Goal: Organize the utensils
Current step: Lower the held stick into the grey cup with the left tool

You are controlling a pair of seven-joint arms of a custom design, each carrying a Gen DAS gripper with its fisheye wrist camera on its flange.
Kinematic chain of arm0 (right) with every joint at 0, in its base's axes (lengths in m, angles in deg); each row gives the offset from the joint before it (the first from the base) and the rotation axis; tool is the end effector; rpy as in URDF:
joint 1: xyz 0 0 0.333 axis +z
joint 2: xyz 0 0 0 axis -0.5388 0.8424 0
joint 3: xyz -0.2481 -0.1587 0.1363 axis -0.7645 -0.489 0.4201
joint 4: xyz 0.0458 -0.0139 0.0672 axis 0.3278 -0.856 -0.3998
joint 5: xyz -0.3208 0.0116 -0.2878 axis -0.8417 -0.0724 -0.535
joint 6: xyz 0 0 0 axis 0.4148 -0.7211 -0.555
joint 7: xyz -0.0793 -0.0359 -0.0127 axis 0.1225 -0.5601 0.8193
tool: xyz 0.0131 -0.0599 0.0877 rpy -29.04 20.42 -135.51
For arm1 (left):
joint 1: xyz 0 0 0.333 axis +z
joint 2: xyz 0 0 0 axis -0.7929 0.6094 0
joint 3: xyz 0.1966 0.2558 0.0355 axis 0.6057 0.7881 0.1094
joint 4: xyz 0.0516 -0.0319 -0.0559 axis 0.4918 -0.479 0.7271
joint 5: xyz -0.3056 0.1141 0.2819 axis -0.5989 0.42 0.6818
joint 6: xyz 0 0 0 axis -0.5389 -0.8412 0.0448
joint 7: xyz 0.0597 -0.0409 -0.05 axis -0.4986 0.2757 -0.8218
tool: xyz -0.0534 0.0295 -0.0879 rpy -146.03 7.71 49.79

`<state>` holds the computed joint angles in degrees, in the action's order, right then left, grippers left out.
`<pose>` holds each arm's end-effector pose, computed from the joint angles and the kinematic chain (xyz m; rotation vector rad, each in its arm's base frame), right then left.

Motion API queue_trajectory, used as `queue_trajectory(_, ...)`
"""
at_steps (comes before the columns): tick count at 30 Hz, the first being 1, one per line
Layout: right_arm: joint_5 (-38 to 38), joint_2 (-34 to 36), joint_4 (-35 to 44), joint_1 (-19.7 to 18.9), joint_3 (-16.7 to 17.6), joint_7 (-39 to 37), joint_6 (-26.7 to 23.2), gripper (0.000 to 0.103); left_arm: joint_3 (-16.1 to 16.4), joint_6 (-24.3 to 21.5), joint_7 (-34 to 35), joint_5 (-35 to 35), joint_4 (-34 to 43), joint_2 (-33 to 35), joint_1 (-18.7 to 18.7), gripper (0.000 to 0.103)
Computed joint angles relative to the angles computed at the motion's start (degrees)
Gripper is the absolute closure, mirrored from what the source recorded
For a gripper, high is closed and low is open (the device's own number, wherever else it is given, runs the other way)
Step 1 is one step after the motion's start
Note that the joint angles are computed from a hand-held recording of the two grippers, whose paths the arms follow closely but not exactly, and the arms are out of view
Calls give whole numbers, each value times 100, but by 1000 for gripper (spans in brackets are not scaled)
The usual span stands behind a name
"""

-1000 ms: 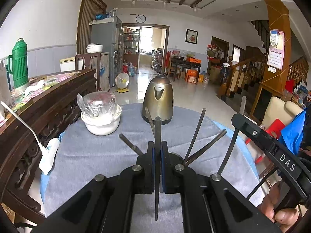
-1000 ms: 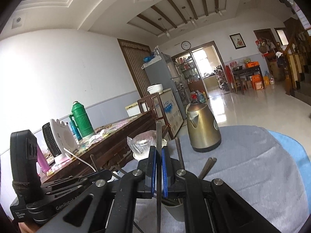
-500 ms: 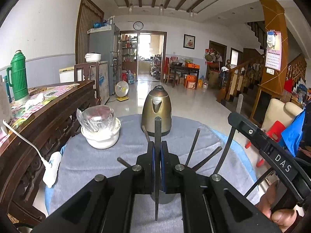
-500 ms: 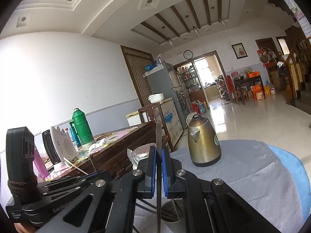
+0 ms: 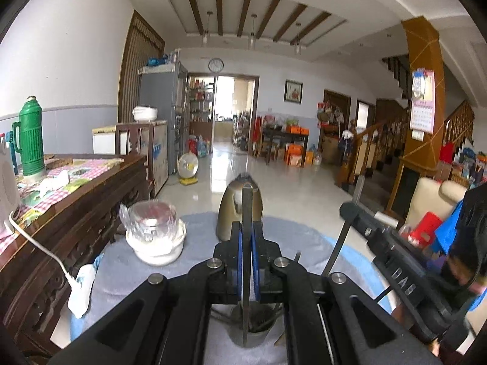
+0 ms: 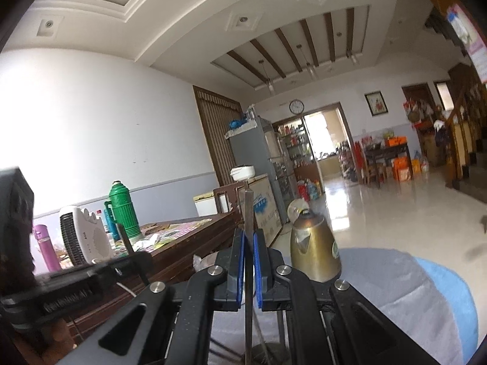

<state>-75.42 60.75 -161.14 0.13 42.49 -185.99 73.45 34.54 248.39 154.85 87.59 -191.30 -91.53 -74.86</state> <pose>0.4155 0.4645 0.7066 -1.0778 1.3358 -0.9708 0.4801 -0.3577 0.7492 -1.1766 1.8810 -1.4230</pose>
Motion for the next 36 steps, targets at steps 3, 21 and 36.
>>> queue_trajectory(3, -114, 77, 94, 17, 20, -63, -169, 97, 3, 257, -103, -13, 45, 65, 21, 97)
queue_trajectory(21, -191, 633, 510, 342, -272, -61, -860, 97, -272, 743, -2919, 2506, 296, 683, 546, 97)
queue_trajectory(36, -108, 772, 578, 526, -380, -212, -1053, 96, -240, 397, -4124, 3706, 410, 891, 456, 97)
